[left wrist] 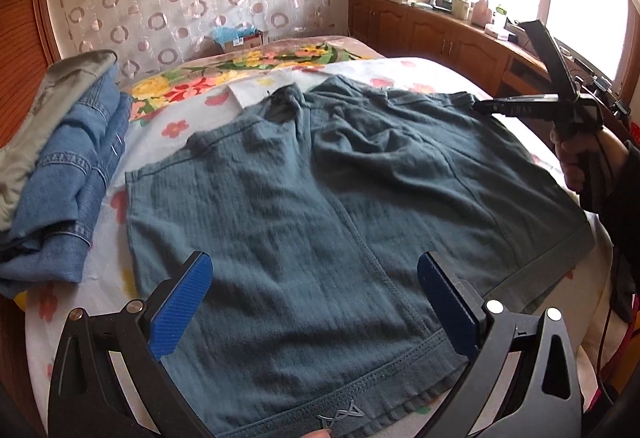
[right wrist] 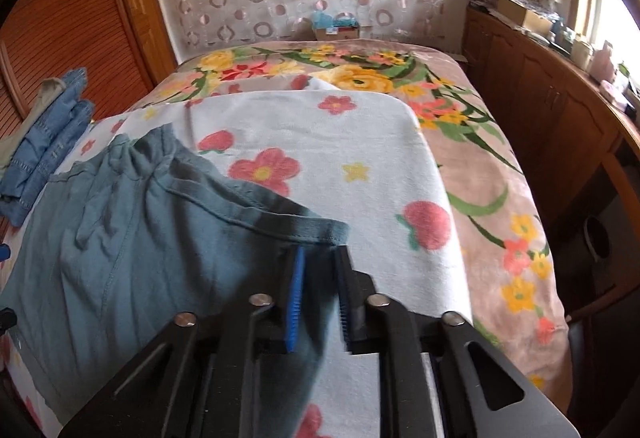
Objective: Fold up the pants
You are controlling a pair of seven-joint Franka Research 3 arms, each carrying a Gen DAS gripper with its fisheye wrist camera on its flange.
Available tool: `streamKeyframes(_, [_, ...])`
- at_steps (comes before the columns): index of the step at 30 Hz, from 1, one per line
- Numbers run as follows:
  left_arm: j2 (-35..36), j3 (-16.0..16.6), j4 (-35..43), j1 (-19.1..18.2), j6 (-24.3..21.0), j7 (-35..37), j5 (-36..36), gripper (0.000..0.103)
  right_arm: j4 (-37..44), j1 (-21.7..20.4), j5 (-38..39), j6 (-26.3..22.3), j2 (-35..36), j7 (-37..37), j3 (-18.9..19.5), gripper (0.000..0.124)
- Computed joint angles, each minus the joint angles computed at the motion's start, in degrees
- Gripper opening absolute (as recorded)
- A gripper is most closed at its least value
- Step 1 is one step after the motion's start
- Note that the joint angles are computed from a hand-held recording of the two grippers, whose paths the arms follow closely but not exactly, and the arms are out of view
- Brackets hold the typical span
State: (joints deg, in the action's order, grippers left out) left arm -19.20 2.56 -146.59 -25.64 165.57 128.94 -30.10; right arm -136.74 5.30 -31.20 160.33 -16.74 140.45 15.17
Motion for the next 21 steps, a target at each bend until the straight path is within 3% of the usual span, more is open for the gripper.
streamKeyframes(2, [-0.4,-0.4,-0.5,0.4,-0.1,-0.5,0.5,0.103,-1.5,-1.2,-2.4,0.4,-2.5,2.4,1.3,0.003])
streamKeyframes(5, [-1.1,-0.1,-1.0,0.3,-0.3,-0.6,0.9,0.103,-3.1,-6.5,-8.9,1.6,-5.9,9.8,5.4,0.002])
streamKeyframes(7, [-1.4,0.3,-1.3,0.0,-0.4,-0.5,0.7,0.103,-3.3,-8.2,-10.9,-4.5,-9.2,13.3,8.2,0.001])
streamKeyframes(11, [-1.3,0.7,-1.1,-0.3,-0.6,-0.6,0.5,0.103,-4.7,-4.7,-7.8,-9.6,-11.0,11.0,5.3,0.001])
streamKeyframes(17, [-2.0,0.8,-1.5,0.2,-1.4,-0.5,0.4,0.103,-11.6,0.1,1.1,-7.1,-20.0,5.5,2.0,0.005])
streamKeyframes(19, [-2.4,0.8,-1.8,0.3,-1.6,-0.7,0.4,0.103,-11.5,0.3,2.9,-7.5,-21.1,3.3,3.0,0.011])
streamKeyframes(21, [-2.7,1.0,-1.9,0.3,-1.8,-0.7,0.3,0.103,-12.5,1.3,4.9,-5.9,-22.6,1.2,3.6,0.03])
